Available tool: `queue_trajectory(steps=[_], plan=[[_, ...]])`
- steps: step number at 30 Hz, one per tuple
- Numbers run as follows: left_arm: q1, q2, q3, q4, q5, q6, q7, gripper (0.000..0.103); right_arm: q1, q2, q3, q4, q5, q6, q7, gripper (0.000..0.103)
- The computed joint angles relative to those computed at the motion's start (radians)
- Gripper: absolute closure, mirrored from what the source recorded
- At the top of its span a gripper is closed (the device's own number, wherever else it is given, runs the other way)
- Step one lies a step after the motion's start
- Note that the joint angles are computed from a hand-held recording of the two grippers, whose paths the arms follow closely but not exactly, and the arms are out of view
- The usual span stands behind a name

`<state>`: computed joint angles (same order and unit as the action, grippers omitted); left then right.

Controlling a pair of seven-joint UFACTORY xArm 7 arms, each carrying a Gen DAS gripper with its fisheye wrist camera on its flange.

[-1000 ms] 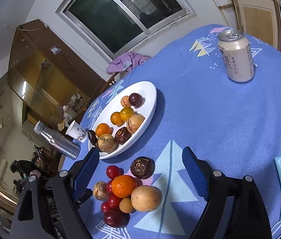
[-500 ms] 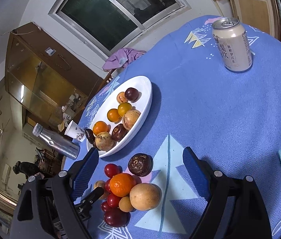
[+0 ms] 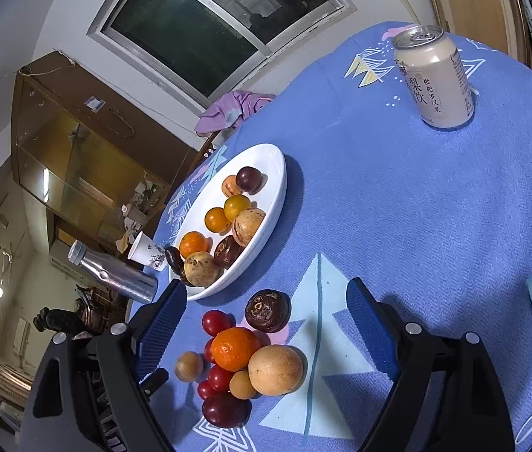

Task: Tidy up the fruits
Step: 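Move the left gripper to the pile and grasp a brown round fruit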

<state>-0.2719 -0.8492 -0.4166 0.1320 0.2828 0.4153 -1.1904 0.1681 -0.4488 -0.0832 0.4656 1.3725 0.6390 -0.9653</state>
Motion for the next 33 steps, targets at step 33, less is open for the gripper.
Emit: queue_trajectory(steps=[33], plan=[[-0.014,-0.058,0.047,-0.04,-0.008,-0.038,-0.005,0.004,0.014,0.013,0.003,0.002,-0.018,-0.01,0.017,0.015]])
